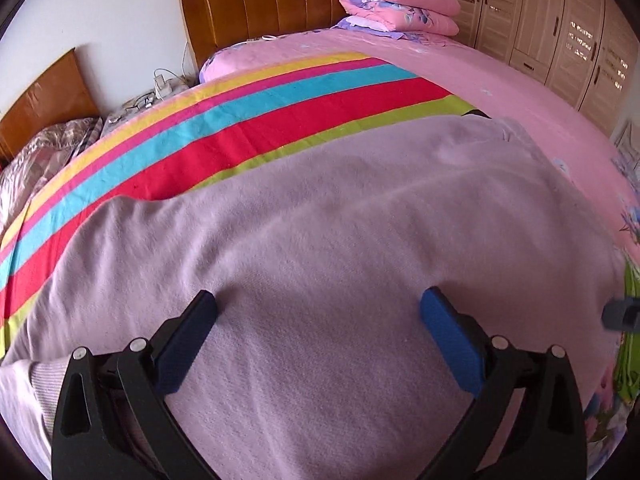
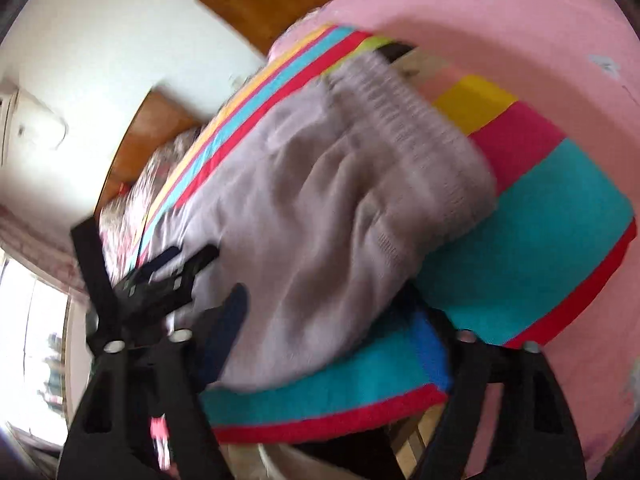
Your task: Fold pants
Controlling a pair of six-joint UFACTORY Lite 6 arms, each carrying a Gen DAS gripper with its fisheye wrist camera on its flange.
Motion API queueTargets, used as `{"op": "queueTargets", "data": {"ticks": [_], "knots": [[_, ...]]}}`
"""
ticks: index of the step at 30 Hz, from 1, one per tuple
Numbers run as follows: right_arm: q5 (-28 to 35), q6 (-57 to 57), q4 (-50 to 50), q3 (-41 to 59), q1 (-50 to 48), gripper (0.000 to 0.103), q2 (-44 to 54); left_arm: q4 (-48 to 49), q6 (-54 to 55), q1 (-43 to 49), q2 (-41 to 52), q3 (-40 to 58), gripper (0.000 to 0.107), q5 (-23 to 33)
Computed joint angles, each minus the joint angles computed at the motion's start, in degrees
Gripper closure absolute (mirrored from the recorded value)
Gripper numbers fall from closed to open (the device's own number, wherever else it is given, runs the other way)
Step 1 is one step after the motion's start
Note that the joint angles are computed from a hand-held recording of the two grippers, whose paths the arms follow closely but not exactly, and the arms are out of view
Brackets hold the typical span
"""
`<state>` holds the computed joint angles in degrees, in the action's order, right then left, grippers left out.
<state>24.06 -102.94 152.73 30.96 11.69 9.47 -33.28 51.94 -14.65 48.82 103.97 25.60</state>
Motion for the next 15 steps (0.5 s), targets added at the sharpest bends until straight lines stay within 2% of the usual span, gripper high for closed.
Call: {"op": "queueTargets", "data": {"ticks": [3,5,7,8,10,12,15], "knots": [[-2.80,-1.30,2.58,1.33,0.18,0.044,0.34,0.35,-0.48,0.02,0.33,0.73,0.005,0.32],[-0.09,-2.88,8.14,1.18,-0.13,0.045,1.37,0.03,-0.38,0.19,0.66,1.20,0.005,0.94],[-1.58,-4.93,11.81,2.42,1.09,0.044,2.05,-0.48,-0.13,0.41,0.62,1.23,0.005,1.49],[-4.21,-6.01,12.20,4.10,2.20,0.043,2.54,-0.72,0.06,0.45,0.53,1.11,0.005,1.55],[-5.33,-1.49,5.78,5.97,3.59,0.043,3.54,-1.22,0.59,0.53,0.24,0.67,0.005,1.51],[-5.06,1.83,1.86,5.55,3.52,0.048,3.19,-1.39,0.64,0.58,0.24,0.70,0.005,1.69],[-1.51,-1.43,7.83,4.64,2.23,0.066,4.72,-1.21,0.45,0.53,0.17,0.61,0.005,1.50]]}}
